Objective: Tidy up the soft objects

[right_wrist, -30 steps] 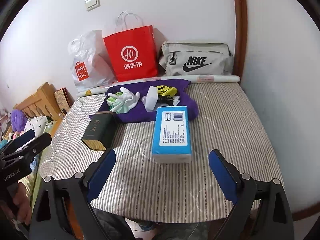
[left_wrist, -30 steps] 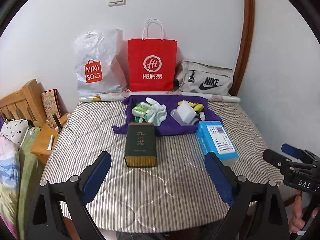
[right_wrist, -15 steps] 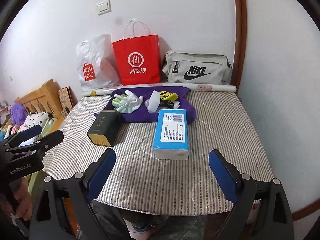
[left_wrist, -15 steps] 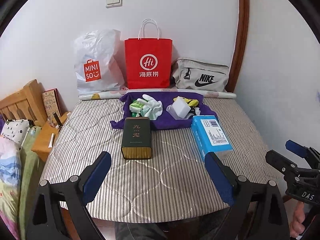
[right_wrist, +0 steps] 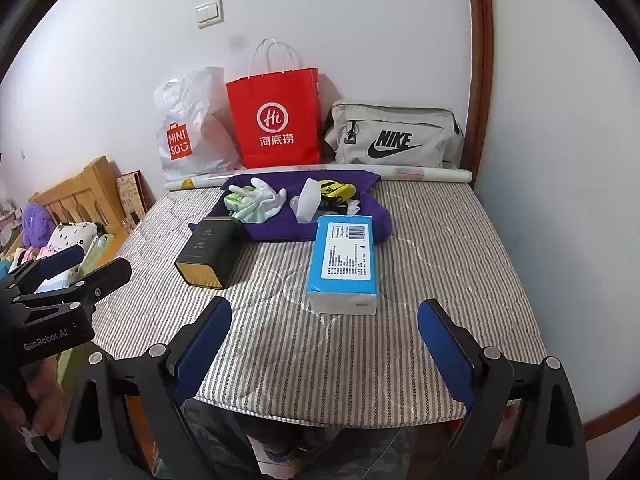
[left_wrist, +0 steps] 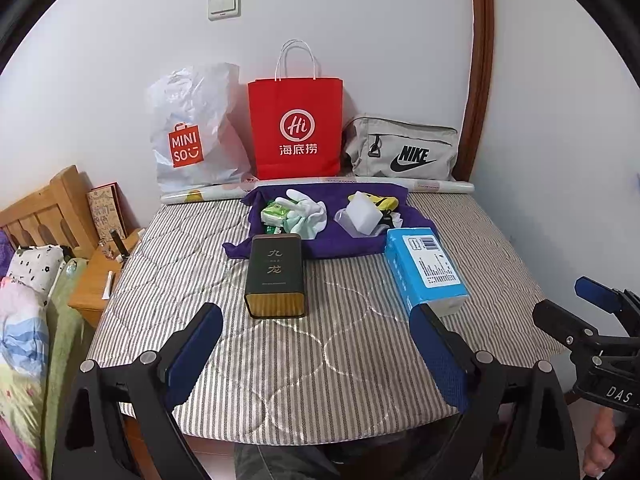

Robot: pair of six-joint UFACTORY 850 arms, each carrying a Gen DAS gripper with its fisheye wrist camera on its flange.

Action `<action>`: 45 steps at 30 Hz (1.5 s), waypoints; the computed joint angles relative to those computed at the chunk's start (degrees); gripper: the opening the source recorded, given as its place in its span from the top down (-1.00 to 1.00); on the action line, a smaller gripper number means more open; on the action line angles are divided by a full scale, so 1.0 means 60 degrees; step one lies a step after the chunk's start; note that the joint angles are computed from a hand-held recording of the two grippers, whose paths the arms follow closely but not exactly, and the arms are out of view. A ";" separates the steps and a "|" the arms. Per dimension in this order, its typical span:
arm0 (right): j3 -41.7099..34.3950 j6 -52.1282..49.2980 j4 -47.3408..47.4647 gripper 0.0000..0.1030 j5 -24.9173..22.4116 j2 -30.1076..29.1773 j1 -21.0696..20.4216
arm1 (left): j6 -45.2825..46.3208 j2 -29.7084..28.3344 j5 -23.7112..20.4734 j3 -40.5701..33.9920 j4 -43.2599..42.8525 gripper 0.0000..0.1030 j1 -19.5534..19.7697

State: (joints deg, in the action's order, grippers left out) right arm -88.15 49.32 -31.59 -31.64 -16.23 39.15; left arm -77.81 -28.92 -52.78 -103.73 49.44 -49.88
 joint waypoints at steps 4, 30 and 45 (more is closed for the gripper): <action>0.0004 -0.0006 -0.0063 -0.81 -0.0025 -0.0012 0.0034 | -0.0020 0.0019 -0.0003 0.0034 -0.0004 -0.84 0.0007; -0.0083 -0.0385 0.0137 -0.81 -0.0010 -0.0090 0.0208 | -0.0193 0.0102 -0.0027 0.0152 0.0043 -0.84 -0.0002; -0.0062 -0.0425 0.0128 -0.81 0.0000 -0.0076 0.0228 | -0.0238 0.0108 -0.0041 0.0189 0.0053 -0.84 -0.0014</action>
